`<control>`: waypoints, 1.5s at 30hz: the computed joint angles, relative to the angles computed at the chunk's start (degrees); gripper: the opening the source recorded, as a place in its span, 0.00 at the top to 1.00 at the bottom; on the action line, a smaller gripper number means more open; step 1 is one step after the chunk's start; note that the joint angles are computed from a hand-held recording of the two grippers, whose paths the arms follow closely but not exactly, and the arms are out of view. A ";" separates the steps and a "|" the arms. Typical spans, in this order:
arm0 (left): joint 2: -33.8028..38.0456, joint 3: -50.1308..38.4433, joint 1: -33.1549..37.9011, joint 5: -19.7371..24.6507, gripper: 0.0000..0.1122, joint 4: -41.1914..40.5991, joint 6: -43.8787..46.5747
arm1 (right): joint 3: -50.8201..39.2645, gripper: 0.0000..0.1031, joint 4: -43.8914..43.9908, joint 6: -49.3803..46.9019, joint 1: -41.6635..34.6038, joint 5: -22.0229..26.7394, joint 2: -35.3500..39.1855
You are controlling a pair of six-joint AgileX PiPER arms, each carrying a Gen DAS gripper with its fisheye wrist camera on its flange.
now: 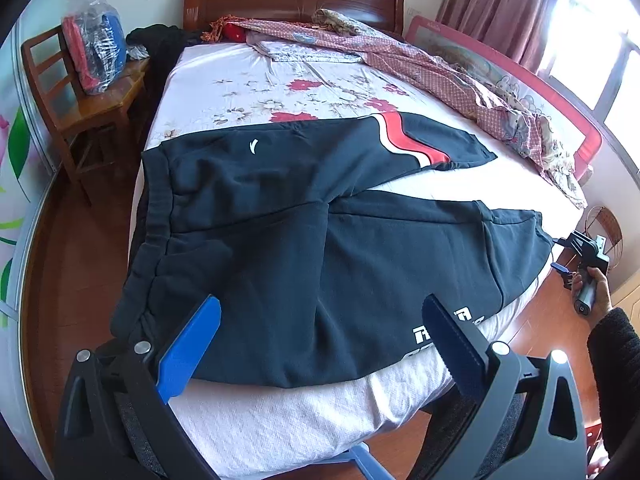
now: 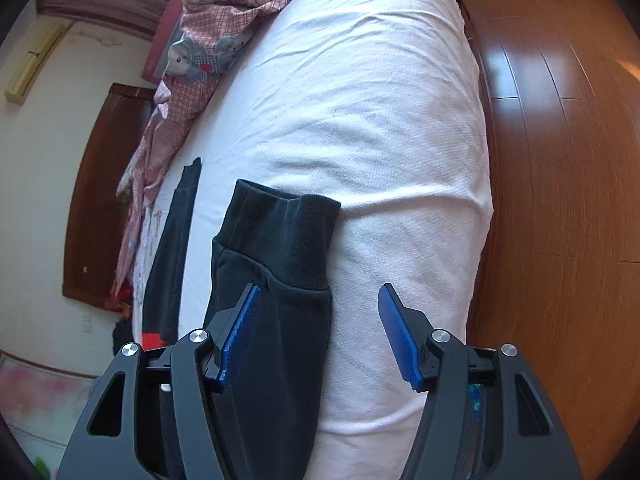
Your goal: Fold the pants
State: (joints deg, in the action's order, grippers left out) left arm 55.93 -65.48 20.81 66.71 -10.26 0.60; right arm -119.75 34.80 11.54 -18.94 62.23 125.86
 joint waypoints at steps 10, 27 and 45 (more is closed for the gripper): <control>1.29 -1.69 11.00 1.17 0.10 -1.33 4.28 | -8.77 0.91 -19.25 -5.97 9.37 -0.68 -1.26; 8.05 -1.52 45.26 -5.95 0.10 -7.76 22.08 | 15.72 0.35 -36.75 18.57 7.17 -11.56 -13.56; 51.92 -35.77 37.87 -5.95 0.12 -24.76 40.60 | 20.95 0.34 -17.45 4.18 34.00 -7.01 -24.18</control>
State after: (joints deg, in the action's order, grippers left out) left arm 107.84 -101.25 58.68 60.76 -35.02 41.20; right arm -98.80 17.35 15.72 15.07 55.21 101.68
